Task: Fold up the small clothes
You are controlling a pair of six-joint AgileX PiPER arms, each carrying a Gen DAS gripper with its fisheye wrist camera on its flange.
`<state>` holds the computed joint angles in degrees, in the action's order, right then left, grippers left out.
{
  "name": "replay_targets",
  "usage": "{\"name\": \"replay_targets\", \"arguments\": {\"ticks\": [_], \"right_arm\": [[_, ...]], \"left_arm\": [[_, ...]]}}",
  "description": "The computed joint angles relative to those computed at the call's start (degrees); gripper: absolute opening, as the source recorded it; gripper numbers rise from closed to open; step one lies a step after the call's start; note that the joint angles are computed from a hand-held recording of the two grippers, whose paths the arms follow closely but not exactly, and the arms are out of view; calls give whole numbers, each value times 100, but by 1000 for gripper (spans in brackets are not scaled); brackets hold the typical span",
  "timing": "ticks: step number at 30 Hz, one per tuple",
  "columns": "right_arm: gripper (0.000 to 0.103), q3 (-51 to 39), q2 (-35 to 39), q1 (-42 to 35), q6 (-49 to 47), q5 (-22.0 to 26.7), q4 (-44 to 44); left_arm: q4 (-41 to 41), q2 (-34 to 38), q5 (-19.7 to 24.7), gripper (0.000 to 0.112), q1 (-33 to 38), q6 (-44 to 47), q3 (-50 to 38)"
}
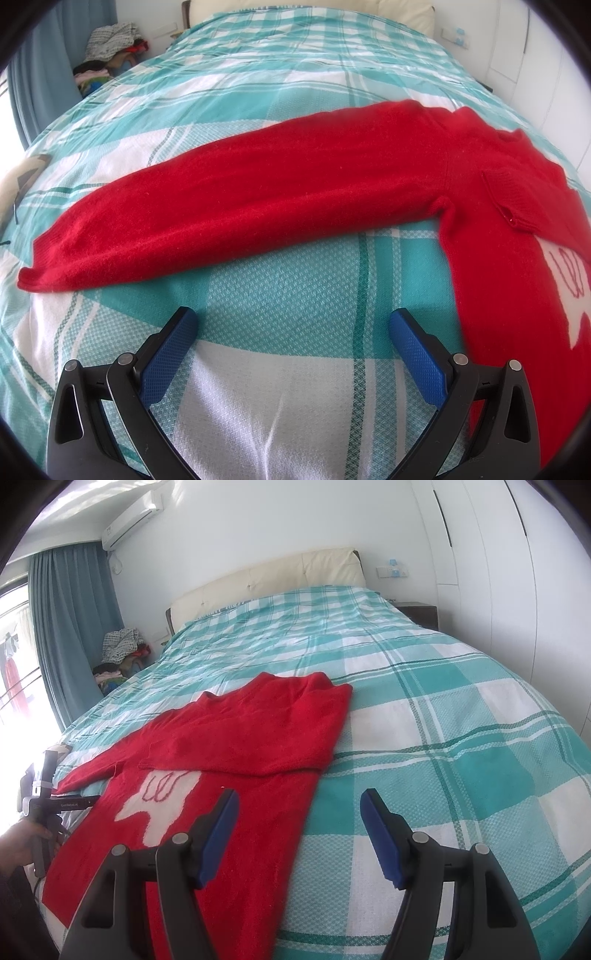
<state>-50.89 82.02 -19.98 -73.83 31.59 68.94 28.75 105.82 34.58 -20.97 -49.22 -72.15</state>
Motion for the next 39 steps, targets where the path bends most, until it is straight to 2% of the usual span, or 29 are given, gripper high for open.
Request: {"name": "replay_targets", "arguments": {"ticks": [5,8,10,12,16,20,23,25,28,29,30,31,33,35,37,39], "right_arm": [[68,-17,72,86,105,-80,-118],[68,-19,86,138,119,-99,-160],[68,29,8,171,46,-148,-170],[68,73,-89,178,-68,-163,-116],[68,8,-116,80,-130,106,47],[68,-3,-154,107,-131,148,54],[68,56,-202,133,-183,52,56],[68,55,-175,126,-151,15,49],[68,46,-117,85,-90,-26,32],[68,29,-85,61,-47,-24,4],[68,13,-54,37,1,-7,-14],[68,-8,-24,8,59,31,-33],[68,-35,-3,-67,127,118,-32],[68,-38,-37,-108,142,163,-14],[68,-56,-70,-178,122,275,37],[68,-71,-103,-231,107,387,107]], "left_arm": [[-35,-19,20,103,0,38,-8],[-549,-343,144,101,122,448,47],[-1077,-957,-234,101,368,840,421],[-2073,-1631,-675,102,868,1790,793],[-3967,-2169,-344,102,2319,3352,747],[-5053,-1812,98,101,3788,4096,556],[-4987,-1276,250,98,4215,3993,446],[-4975,-977,264,79,4276,4003,431],[-5645,-762,103,64,4297,4647,517],[-5713,-744,19,51,4240,4765,529],[-5581,-709,-11,17,4126,4699,478],[-5219,-706,13,0,4008,4405,395],[-4487,-864,-74,3,3744,3660,297],[-4072,-1117,-47,3,3421,3346,44],[-3431,-1294,207,3,2875,2982,-523],[-3146,-1232,605,3,2263,2893,-1398]]}}
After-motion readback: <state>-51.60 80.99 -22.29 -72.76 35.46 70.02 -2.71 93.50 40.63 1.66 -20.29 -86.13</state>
